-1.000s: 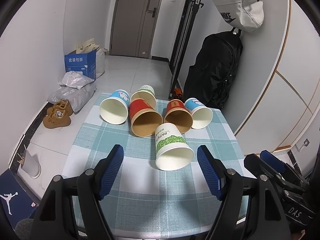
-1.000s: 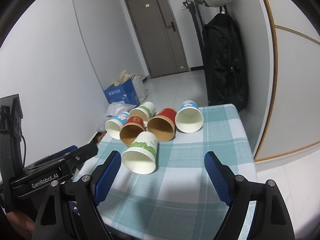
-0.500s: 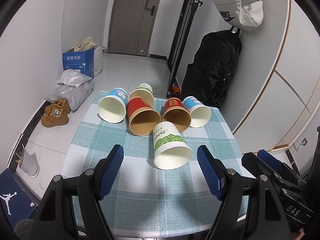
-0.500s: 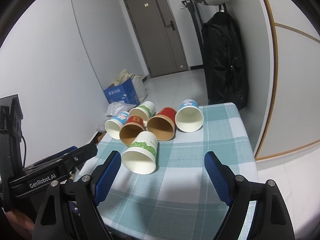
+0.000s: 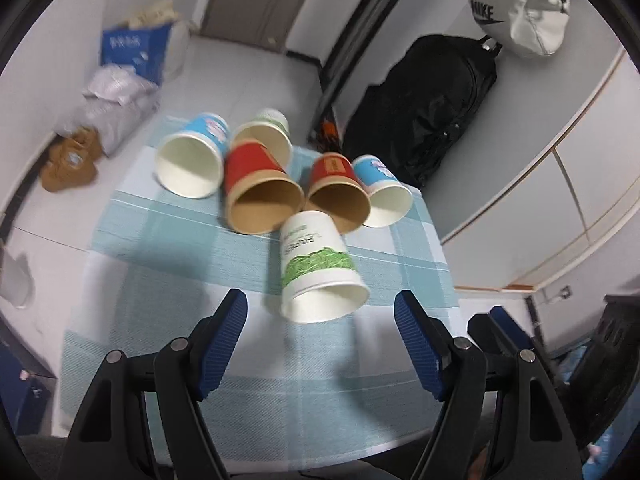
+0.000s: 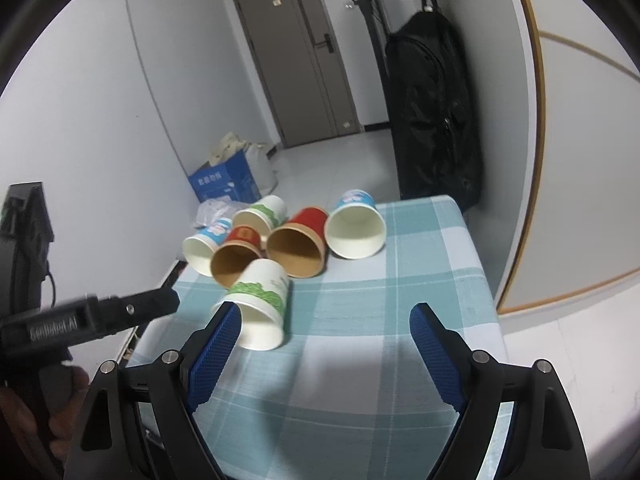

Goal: Flip cup upright
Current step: 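Move the left gripper down to the white green-leaf cup and close on it, then lift the white green-leaf cup with the left gripper and pull it back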

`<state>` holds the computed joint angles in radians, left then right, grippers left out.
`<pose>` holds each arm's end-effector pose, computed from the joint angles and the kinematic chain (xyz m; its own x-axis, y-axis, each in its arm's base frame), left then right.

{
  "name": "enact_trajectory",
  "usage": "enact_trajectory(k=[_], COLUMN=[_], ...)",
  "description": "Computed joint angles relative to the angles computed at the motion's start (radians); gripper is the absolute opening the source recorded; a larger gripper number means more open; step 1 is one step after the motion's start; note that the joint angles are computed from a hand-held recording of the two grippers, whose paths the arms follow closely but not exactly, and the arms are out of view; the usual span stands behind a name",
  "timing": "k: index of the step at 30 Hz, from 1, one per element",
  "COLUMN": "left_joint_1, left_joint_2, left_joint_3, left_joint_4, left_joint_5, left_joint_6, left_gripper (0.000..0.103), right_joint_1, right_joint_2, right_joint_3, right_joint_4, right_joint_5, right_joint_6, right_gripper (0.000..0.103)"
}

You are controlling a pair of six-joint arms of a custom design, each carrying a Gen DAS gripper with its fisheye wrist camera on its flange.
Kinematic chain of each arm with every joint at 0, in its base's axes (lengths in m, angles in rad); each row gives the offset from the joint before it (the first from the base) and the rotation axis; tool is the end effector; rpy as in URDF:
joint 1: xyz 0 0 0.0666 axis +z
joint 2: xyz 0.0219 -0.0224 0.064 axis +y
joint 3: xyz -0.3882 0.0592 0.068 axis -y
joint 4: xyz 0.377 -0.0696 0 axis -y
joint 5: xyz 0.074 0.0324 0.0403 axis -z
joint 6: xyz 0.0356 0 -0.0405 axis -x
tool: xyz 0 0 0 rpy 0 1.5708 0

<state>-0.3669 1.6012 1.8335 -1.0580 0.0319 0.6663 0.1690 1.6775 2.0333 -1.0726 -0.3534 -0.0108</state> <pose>0.5060 -0.1961 0.5227 -0.7734 -0.3646 -0.5185 -0.1263 0.8903 -0.4375 0.5550 0.1068 0.5700 -0.6521 -0.1010 -0.7514 -0.4080 0.8821 0.2355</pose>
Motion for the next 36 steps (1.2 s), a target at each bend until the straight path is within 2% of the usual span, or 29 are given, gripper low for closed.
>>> enact_trajectory(k=[4, 6, 9, 13, 16, 22, 23, 25, 30, 36], left_joint_1=[0.016, 0.019, 0.024, 0.028, 0.043, 0.061, 0.059, 0.054, 0.048, 0.043], left_joint_2=[0.078, 0.137, 0.215, 0.269, 0.296, 0.292, 0.295, 0.308, 0.285, 0.324], left_joint_3=[0.097, 0.177, 0.286, 0.357, 0.384, 0.364, 0.373, 0.387, 0.363, 0.443], left_joint_4=[-0.051, -0.114, -0.22, -0.311, -0.353, -0.338, -0.349, -0.369, -0.364, -0.416], left_joint_5=[0.073, 0.103, 0.107, 0.092, 0.131, 0.216, 0.204, 0.201, 0.19, 0.164], left_joint_6=[-0.024, -0.038, -0.057, -0.058, -0.051, -0.041, -0.046, -0.066, -0.068, -0.086], left_gripper=[0.072, 0.072, 0.072, 0.072, 0.072, 0.072, 0.072, 0.061, 0.06, 0.059], right_joint_1=[-0.015, -0.018, -0.022, -0.032, -0.042, -0.049, -0.049, -0.048, -0.046, -0.043], right_joint_2=[0.038, 0.064, 0.094, 0.12, 0.142, 0.161, 0.158, 0.16, 0.148, 0.143], right_joint_3=[0.048, 0.082, 0.121, 0.155, 0.184, 0.209, 0.204, 0.211, 0.193, 0.185], right_joint_4=[-0.029, -0.049, -0.075, -0.109, -0.143, -0.142, -0.137, -0.135, -0.117, -0.096], right_joint_5=[-0.035, -0.051, -0.061, -0.067, -0.08, -0.091, -0.092, -0.095, -0.098, -0.097], right_joint_6=[-0.017, -0.022, -0.028, -0.046, -0.06, -0.078, -0.082, -0.084, -0.09, -0.086], right_gripper=[0.087, 0.087, 0.087, 0.087, 0.087, 0.087, 0.087, 0.087, 0.087, 0.087])
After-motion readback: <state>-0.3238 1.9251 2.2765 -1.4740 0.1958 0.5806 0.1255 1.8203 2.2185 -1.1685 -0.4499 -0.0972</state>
